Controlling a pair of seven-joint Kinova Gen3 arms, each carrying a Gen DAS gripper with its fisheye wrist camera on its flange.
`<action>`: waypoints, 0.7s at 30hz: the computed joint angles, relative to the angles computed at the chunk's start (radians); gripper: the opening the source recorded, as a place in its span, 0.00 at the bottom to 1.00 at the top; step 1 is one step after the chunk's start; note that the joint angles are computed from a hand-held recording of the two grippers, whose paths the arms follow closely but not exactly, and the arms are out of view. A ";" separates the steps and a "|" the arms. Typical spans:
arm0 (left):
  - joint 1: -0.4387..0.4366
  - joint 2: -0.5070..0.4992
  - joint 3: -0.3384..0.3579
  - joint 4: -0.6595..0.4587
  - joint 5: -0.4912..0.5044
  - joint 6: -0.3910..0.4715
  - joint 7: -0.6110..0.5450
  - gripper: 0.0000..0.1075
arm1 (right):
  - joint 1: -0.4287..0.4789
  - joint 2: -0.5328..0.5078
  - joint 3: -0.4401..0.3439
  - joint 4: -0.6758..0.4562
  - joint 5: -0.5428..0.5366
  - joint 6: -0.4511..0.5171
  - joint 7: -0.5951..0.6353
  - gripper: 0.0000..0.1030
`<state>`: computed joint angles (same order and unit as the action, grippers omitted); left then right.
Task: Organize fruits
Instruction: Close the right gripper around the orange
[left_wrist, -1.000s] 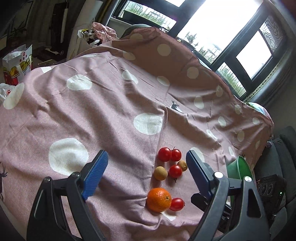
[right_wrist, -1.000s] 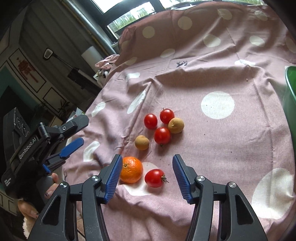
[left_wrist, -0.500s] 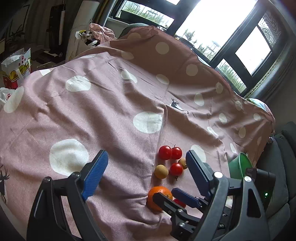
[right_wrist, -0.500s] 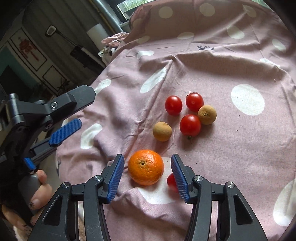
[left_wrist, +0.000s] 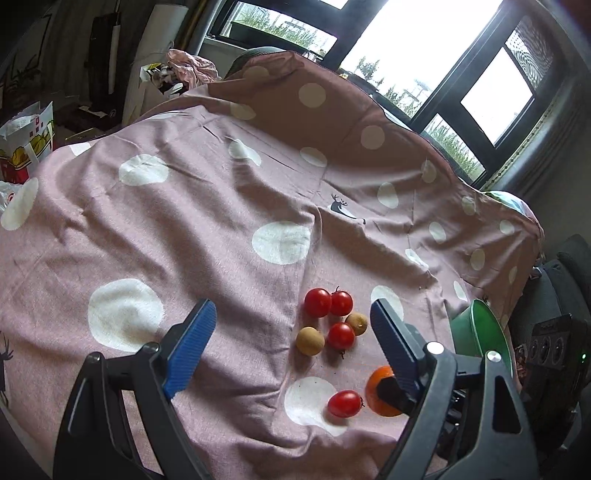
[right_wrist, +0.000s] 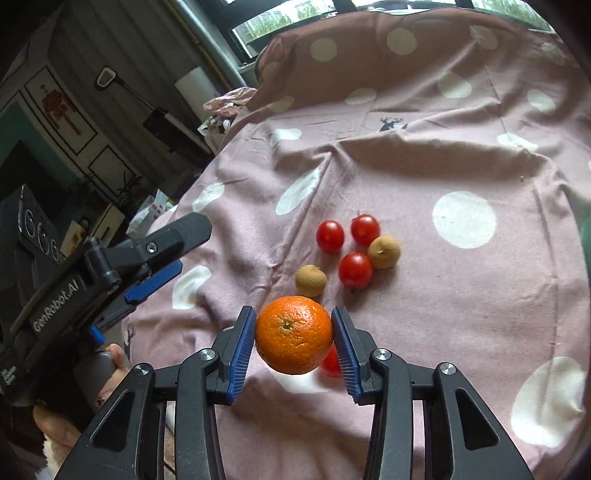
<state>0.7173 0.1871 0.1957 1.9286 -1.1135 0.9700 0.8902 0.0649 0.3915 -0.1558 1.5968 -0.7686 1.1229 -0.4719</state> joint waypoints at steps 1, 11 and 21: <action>-0.003 0.008 0.001 -0.011 0.007 0.001 -0.021 0.79 | -0.002 -0.004 0.017 -0.014 0.019 -0.002 -0.031 0.43; -0.001 0.081 -0.042 -0.088 0.006 -0.140 -0.172 0.79 | 0.010 0.072 0.052 -0.089 0.207 -0.048 -0.254 0.43; 0.060 0.128 -0.098 -0.156 0.076 -0.106 -0.301 0.78 | 0.071 0.096 0.018 -0.128 0.175 0.001 -0.226 0.58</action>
<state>0.7775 0.3150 0.0981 1.7731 -1.0375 0.8640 0.5889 0.1355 0.4876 -0.1376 1.4689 -0.5938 1.1236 -0.6980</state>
